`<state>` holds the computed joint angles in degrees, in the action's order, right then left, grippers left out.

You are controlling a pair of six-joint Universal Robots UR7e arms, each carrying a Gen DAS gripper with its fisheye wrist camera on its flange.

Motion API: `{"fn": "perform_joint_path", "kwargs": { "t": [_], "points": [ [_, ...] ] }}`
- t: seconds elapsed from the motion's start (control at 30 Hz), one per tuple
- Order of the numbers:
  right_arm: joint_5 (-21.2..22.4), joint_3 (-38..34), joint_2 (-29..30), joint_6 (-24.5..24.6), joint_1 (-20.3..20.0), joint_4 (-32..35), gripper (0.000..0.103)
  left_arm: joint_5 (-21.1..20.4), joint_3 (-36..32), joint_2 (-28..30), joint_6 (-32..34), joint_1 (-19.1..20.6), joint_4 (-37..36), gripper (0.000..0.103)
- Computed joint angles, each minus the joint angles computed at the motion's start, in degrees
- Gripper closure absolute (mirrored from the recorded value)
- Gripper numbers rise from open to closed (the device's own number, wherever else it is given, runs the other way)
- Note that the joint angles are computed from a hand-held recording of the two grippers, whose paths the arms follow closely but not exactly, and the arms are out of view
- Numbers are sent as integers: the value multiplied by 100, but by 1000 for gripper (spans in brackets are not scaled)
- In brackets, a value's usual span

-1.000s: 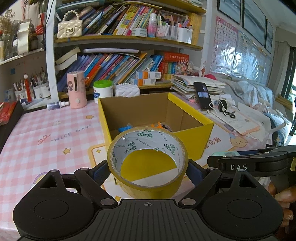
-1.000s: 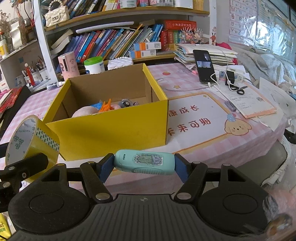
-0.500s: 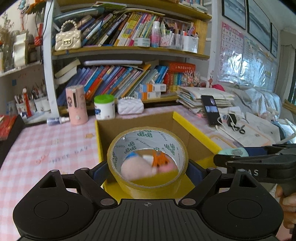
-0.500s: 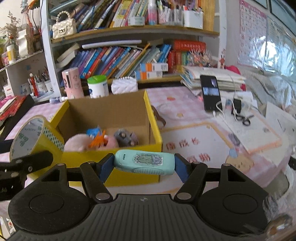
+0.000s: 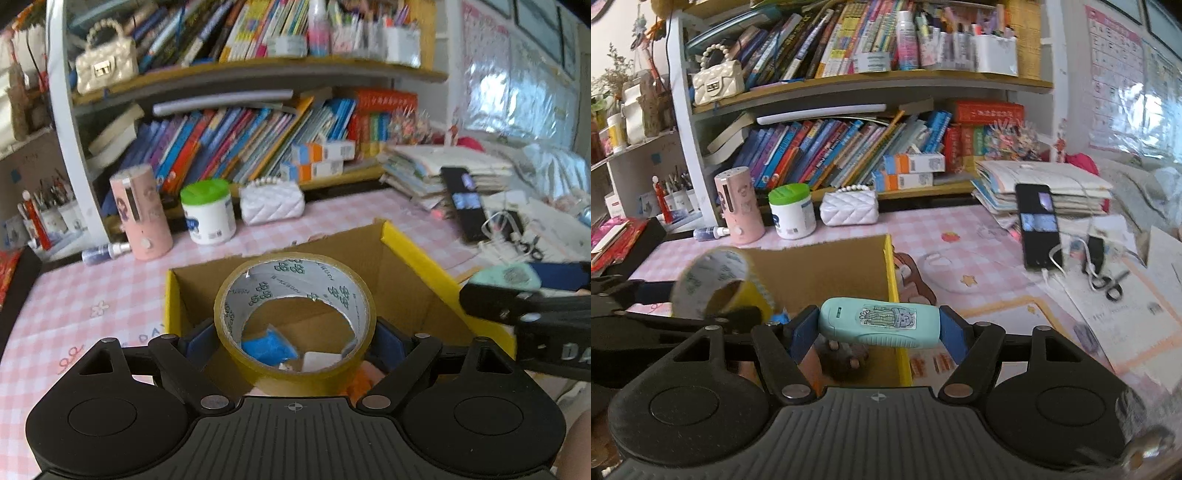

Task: Organize objects
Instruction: 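Lower both grippers into the box and open them, releasing tape and eraser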

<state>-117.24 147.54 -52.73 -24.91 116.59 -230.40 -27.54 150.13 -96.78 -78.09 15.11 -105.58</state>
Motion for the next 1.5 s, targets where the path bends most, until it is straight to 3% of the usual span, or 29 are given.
{"fn": "perform_joint_path", "kwargs": {
  "t": [0.4, 0.57, 0.67, 0.9, 1.07, 1.33, 1.5],
  "points": [
    [498, -842, 42, -166, -329, 1381, 36, -75, -261, 882, 1303, 1092, -1355, 14],
    [498, -1104, 174, -174, -402, 1845, 36, -228, -499, 1057, 1336, 1242, -1060, 13],
    [489, -1195, 333, -399, -401, 1718, 36, -255, -481, 1029, 1335, 1213, -1018, 13],
    [611, -1464, 411, -283, -407, 2205, 36, -24, -342, 573, 470, 561, 199, 12],
    [692, -1747, 471, -262, -380, 2704, 36, -93, -288, 56, -731, 3, 1598, 8],
    [592, -2347, 691, -380, -191, 4143, 36, -923, -228, -690, -2163, -873, 3046, 8],
    [818, -2562, 686, -288, -156, 4833, 36, -1373, -268, -838, -3041, -1369, 3801, 8]
  ]
}}
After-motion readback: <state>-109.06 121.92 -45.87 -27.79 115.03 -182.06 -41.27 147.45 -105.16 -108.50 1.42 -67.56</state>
